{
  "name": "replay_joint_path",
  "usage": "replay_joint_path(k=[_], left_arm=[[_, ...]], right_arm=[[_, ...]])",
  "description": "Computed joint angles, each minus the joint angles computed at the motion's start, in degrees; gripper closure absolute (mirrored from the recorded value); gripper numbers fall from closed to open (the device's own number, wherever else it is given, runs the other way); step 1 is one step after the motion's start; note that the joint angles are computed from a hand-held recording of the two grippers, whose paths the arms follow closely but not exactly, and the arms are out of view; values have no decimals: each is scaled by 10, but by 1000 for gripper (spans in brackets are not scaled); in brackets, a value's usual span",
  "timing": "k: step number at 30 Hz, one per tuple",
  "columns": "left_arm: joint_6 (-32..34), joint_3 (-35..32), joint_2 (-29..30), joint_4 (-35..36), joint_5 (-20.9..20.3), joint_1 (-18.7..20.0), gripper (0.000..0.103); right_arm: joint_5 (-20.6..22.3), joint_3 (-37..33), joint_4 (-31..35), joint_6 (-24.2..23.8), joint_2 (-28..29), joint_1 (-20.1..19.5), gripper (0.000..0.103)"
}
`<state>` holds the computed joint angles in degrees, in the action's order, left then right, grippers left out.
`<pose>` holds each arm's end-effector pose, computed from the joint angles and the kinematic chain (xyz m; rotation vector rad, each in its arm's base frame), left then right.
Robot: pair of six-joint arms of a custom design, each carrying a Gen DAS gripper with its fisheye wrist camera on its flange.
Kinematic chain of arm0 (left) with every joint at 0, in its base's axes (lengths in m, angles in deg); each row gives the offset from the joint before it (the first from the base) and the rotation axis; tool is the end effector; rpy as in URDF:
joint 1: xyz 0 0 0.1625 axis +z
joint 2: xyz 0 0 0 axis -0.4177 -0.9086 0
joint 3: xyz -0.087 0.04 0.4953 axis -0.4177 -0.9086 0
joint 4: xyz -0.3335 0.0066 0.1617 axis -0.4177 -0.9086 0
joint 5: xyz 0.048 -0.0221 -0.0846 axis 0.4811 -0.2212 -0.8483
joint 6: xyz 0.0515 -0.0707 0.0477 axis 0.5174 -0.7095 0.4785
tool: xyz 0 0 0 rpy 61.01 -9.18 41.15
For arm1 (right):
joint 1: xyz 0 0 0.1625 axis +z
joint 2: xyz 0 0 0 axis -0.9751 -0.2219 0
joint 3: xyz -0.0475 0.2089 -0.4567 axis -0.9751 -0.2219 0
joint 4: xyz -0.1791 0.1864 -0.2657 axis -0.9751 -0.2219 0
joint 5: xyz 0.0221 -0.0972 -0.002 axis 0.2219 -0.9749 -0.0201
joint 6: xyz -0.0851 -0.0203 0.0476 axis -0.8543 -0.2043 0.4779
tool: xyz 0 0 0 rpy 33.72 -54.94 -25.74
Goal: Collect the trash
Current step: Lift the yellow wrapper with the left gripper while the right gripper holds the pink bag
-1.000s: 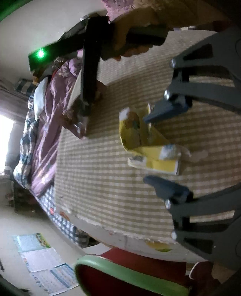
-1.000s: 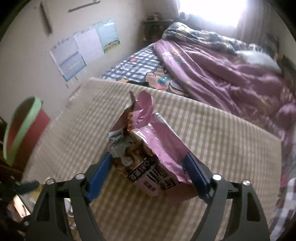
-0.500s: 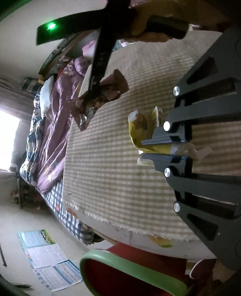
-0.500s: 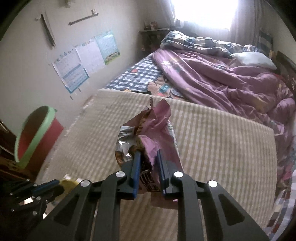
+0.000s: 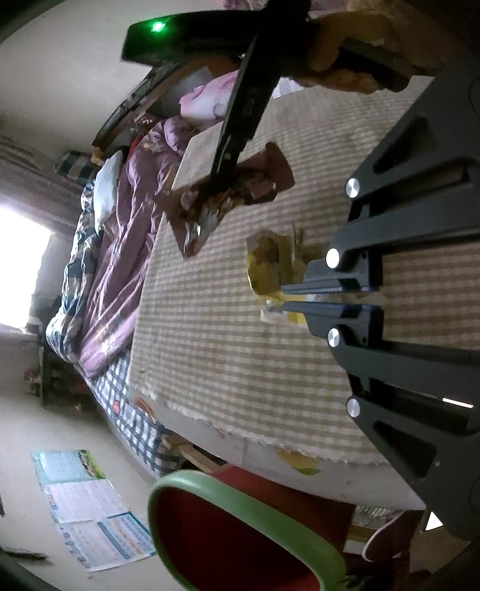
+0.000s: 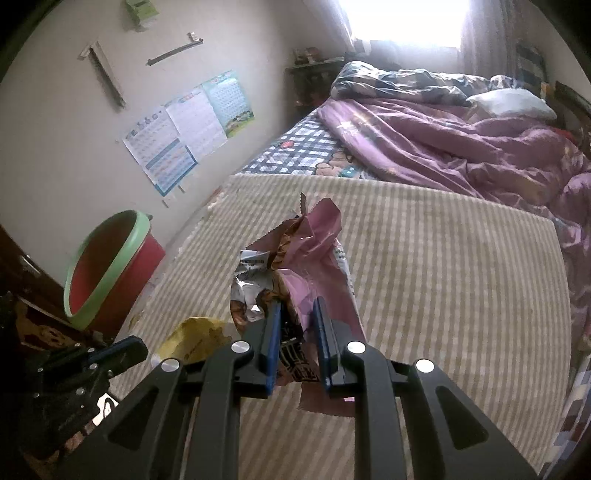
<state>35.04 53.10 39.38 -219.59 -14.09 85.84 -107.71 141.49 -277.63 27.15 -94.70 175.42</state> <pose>-0.1771 -0.6384 0.0837 1.4452 2.5611 -0.1276 0.1339 -0.4972 0.1062 -0.4376 -2.2028 1.1886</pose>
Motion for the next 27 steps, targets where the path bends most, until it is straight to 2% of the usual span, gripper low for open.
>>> replay_joint_path(k=[1,2,3,4,5,7,9,13,15,21,22,24,25,27], left_arm=[[-2,-1,0,1,1,0,99],[-4,-3,1,1,0,1,91],[-4,-6,2,6,-6,1,71],[1,-9,4,9,-15,2,58],[8,-7,5,1,-19,1,39],[32,-4,13,-18,-14,-4,33],[48,-15,27,-6,-3,-7,24],[47,-39,54,34,21,-7,24],[42,-50,64,64,19,-4,18],[32,-50,79,68,29,-6,19],[33,-48,79,65,25,-6,23],[29,-50,73,83,7,-3,46],[24,-49,70,87,2,-3,49],[21,-43,62,79,-6,-2,61]], right_arm=[[0,3,-5,2,1,0,86],[-1,6,-10,5,2,1,86],[-2,9,-16,7,3,2,86],[-3,14,-23,11,5,3,86],[-5,18,-29,14,6,4,86],[-10,30,-39,23,7,6,86],[-14,40,-48,33,7,7,86],[-15,64,-72,56,10,6,86],[-18,70,-76,61,9,7,86],[-12,83,-87,68,13,2,86],[-10,84,-89,68,14,2,86],[-6,85,-89,70,16,0,86],[-3,85,-90,70,17,-1,86],[4,83,-86,68,15,-3,86]])
